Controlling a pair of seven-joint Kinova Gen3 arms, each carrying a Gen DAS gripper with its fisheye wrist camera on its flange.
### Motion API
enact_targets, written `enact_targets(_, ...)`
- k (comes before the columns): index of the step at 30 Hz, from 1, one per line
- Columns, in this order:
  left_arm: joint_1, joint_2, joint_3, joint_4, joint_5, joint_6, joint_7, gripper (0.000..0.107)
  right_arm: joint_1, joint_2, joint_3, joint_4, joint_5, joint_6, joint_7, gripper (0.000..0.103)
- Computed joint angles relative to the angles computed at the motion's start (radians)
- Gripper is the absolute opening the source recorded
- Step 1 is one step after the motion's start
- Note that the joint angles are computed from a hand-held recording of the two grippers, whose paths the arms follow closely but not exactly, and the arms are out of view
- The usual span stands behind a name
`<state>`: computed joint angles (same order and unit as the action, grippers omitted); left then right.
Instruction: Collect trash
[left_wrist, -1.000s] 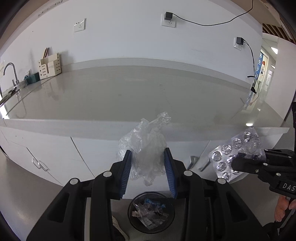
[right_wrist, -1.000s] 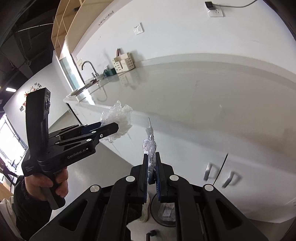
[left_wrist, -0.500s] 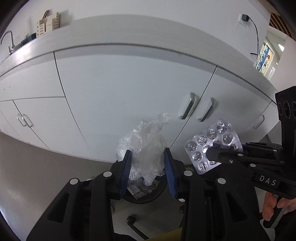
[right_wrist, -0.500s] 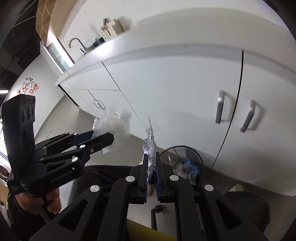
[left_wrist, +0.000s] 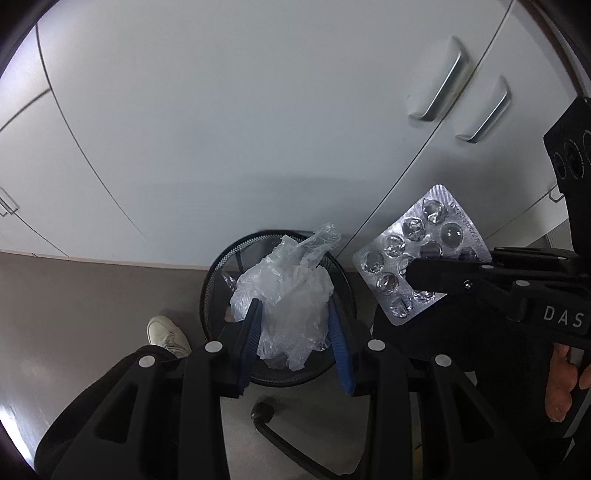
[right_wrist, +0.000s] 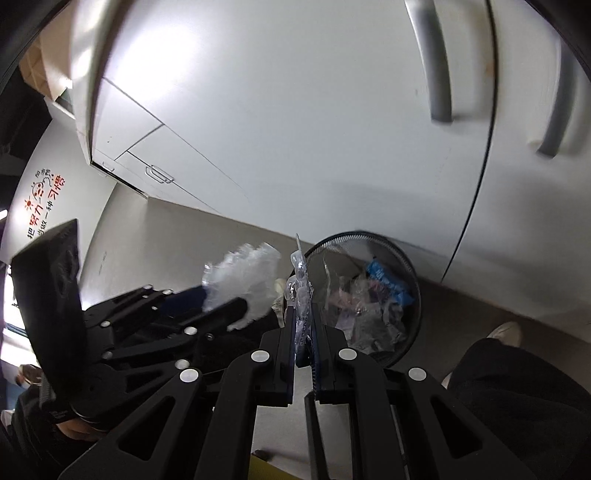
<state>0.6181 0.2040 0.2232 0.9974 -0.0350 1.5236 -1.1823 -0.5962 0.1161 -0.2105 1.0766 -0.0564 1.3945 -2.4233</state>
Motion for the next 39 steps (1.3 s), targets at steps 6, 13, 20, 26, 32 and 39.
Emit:
enact_targets(6,-0.008,0.055,-0.011,0.073,0.007,-0.024,-0.030,0.037,0.035,0.061,0.015,0.063,-0.060,-0.014,0.065,0.012)
enact_targets(13,-0.057,0.064,-0.017,0.147,0.069,-0.060,-0.065,0.039,0.050,0.092,0.023,0.091,-0.098,-0.023,0.097,0.012)
enact_targets(20,-0.048,0.073,-0.018,0.167,0.058,-0.076,-0.042,0.055,0.031,0.126,0.029,0.042,-0.074,0.023,0.101,0.025)
enact_targets(26,-0.037,0.079,-0.021,0.173,0.030,-0.066,-0.026,0.079,0.000,0.113,0.038,0.031,-0.006,0.030,0.061,0.055)
enact_targets(32,-0.031,0.087,-0.019,0.175,0.027,-0.068,-0.027,0.097,-0.045,0.088,0.040,0.007,0.099,0.051,0.002,0.093)
enact_targets(39,-0.006,0.097,-0.017,0.160,-0.002,-0.032,-0.037,0.098,-0.102,0.070,0.032,-0.054,0.231,0.133,-0.042,0.099)
